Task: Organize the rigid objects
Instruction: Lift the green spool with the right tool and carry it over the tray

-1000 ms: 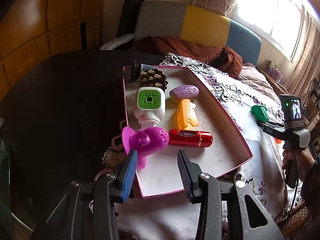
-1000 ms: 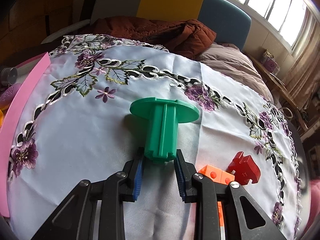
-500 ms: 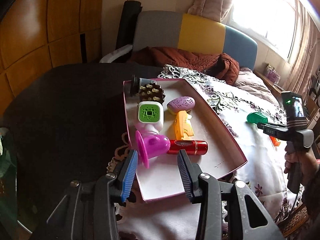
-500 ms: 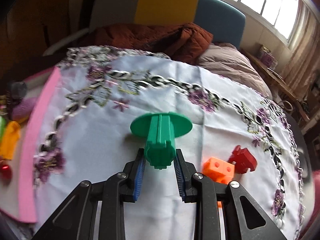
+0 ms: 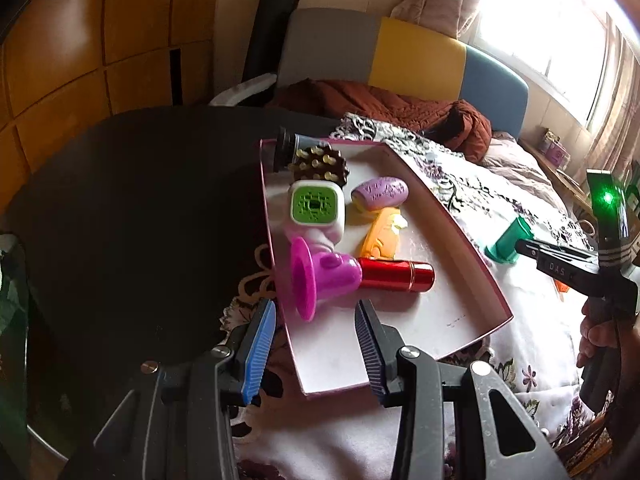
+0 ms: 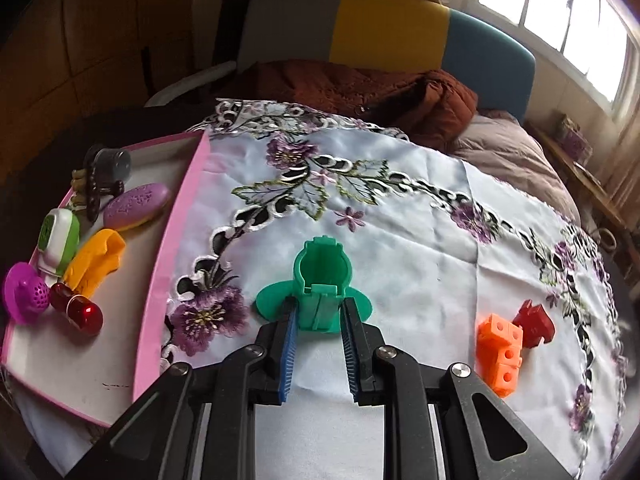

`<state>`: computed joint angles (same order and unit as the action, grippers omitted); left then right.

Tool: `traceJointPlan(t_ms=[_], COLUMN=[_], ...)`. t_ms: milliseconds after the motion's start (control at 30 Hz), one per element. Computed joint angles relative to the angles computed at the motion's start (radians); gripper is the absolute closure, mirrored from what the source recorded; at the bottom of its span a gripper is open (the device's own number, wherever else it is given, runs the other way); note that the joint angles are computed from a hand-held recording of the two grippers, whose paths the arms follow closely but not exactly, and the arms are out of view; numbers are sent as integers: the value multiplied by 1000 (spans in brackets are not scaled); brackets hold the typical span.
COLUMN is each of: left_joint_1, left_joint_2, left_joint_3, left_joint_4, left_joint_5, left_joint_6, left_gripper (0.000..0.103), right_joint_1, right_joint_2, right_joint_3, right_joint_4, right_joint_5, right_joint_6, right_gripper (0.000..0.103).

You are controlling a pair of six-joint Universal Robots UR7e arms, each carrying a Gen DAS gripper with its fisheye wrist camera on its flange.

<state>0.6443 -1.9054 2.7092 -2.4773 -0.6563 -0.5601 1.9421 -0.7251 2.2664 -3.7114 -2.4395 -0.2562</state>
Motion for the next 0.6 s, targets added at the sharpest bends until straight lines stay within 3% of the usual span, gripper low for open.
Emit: traceJointPlan(t_ms=[133, 267, 367, 500, 533, 600], left_joint_1=[-2, -12, -18, -19, -18, -12], left_joint_2=[-10, -19, -18, -14, -11, -2], left_joint_3=[-5, -6, -9, -10, -11, -14], left_joint_4=[8, 29, 31, 23, 22, 18], left_joint_5=[0, -5, -10, -10, -11, -13], left_joint_6=[-8, -19, -15, -11, -10, -11], left_gripper=[61, 61, 61, 60, 60, 60], right_joint_1=[-31, -69, -103, -155, -162, -157], right_joint_2=[-50, -107, -164, -194, -199, -183], right_joint_3=[39, 80, 96, 134, 142, 142], right_joint_4=[7, 30, 158, 186, 185, 143], right_joint_5=[6, 73, 134, 191, 207, 192], right_joint_6=[25, 53, 109, 115, 120, 114], right_gripper=[82, 82, 89, 88, 78, 44])
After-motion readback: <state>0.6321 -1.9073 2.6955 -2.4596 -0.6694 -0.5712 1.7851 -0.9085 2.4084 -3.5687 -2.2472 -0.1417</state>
